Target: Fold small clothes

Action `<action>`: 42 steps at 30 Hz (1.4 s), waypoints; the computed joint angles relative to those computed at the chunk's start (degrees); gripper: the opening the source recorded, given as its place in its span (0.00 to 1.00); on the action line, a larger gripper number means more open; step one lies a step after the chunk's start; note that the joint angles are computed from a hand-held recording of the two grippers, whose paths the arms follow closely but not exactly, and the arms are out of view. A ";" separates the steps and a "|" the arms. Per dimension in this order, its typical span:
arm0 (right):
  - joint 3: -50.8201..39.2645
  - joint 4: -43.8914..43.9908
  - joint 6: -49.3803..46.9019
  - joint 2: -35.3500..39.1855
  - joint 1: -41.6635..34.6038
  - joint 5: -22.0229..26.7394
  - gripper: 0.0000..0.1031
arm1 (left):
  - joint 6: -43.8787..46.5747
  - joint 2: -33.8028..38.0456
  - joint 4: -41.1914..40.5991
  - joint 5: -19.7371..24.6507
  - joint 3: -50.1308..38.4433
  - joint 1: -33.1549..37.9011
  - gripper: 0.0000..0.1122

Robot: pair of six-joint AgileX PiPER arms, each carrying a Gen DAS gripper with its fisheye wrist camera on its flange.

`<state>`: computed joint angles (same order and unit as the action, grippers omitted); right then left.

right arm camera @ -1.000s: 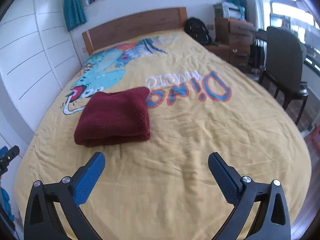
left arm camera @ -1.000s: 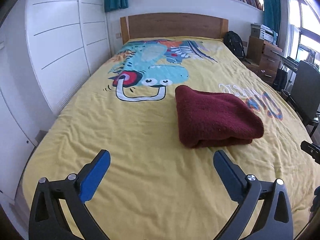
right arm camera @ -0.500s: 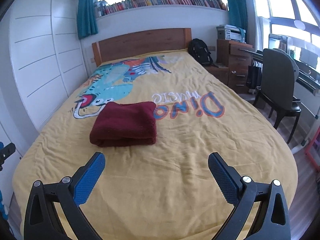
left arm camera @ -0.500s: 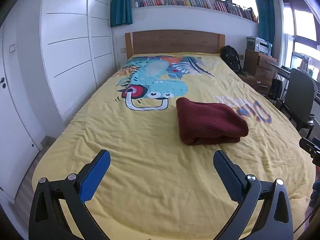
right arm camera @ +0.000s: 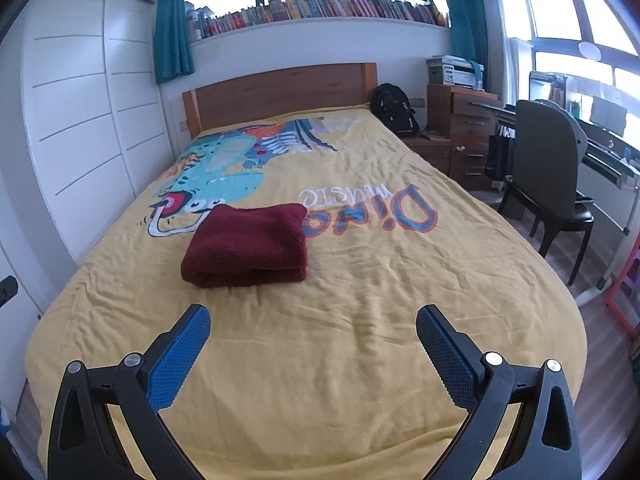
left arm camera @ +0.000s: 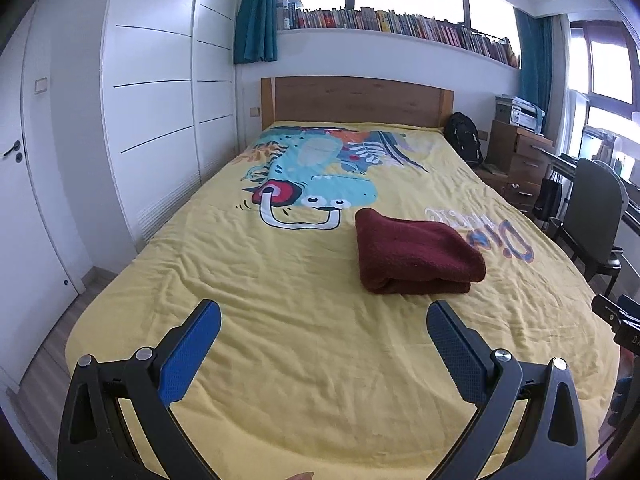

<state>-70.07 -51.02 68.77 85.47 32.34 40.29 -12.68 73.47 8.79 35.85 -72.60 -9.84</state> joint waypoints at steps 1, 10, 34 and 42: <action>0.30 -0.51 0.58 -0.31 0.26 0.28 1.00 | -1.30 -0.21 1.62 0.29 -0.02 -0.56 0.91; 2.99 -3.98 4.33 -2.92 1.77 1.32 1.00 | -5.44 -2.05 6.32 0.66 1.79 -2.66 0.91; 7.52 -7.19 9.04 -6.28 2.61 2.55 1.00 | -7.78 -3.30 10.58 -0.21 3.73 -6.21 0.91; 8.42 -7.20 9.24 -6.87 2.11 2.56 1.00 | -7.50 -3.19 10.38 -0.42 3.75 -6.05 0.91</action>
